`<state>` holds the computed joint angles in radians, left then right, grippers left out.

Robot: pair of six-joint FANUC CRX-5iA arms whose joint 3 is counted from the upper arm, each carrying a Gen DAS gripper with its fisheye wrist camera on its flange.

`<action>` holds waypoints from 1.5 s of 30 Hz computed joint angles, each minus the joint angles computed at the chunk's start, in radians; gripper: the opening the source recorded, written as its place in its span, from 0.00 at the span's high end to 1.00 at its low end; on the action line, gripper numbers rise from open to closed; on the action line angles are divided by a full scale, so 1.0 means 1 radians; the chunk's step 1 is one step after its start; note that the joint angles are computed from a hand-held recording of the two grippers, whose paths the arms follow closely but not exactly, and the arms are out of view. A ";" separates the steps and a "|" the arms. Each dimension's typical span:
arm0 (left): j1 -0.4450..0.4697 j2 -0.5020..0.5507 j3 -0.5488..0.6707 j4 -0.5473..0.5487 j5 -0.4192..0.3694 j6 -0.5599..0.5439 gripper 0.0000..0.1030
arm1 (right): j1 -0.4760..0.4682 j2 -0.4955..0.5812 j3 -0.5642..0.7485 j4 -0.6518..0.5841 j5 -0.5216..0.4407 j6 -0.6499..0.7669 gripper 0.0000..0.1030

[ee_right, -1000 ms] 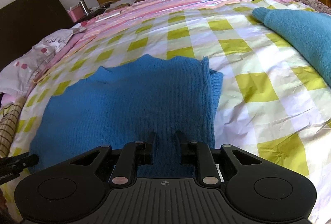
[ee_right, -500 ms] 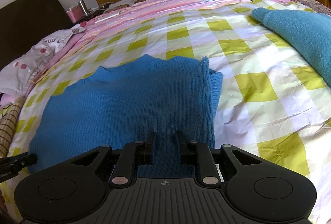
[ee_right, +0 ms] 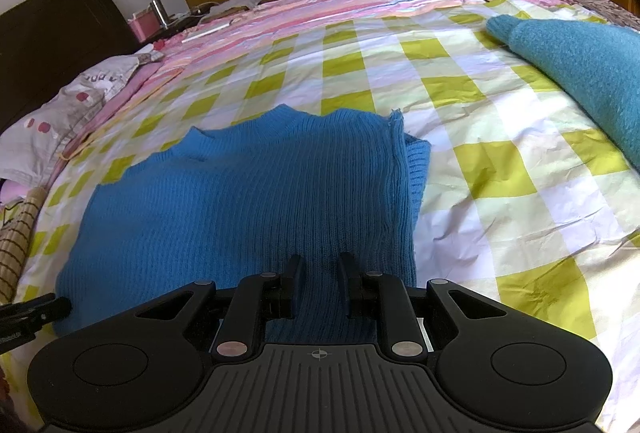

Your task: Fold small clothes

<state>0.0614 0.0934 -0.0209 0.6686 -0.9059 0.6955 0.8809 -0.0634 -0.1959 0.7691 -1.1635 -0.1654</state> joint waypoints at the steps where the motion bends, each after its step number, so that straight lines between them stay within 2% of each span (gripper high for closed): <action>1: 0.000 0.003 0.004 -0.006 0.001 0.006 0.62 | -0.001 0.000 0.004 -0.002 -0.004 0.001 0.81; 7: 0.006 0.009 0.015 -0.013 0.000 0.031 0.61 | -0.010 0.015 0.032 0.041 -0.062 -0.003 0.79; 10: 0.013 0.006 0.008 0.014 0.001 0.019 0.61 | -0.009 0.013 0.031 0.057 -0.052 0.001 0.79; 19: 0.018 0.001 0.009 -0.005 0.025 0.047 0.61 | -0.013 0.055 0.073 0.030 -0.025 0.069 0.79; 22: 0.029 0.002 0.007 0.023 0.013 0.050 0.61 | -0.018 0.066 0.098 -0.003 -0.040 0.101 0.79; 30: 0.030 0.008 0.004 0.057 -0.008 0.006 0.61 | -0.011 0.091 0.131 0.032 -0.023 0.122 0.79; 35: 0.032 0.003 -0.012 0.102 -0.005 -0.044 0.61 | -0.020 0.147 0.204 0.018 0.027 0.188 0.79; 45: 0.047 0.037 0.025 0.103 -0.057 -0.019 0.61 | -0.063 0.327 0.465 -0.110 0.124 0.425 0.79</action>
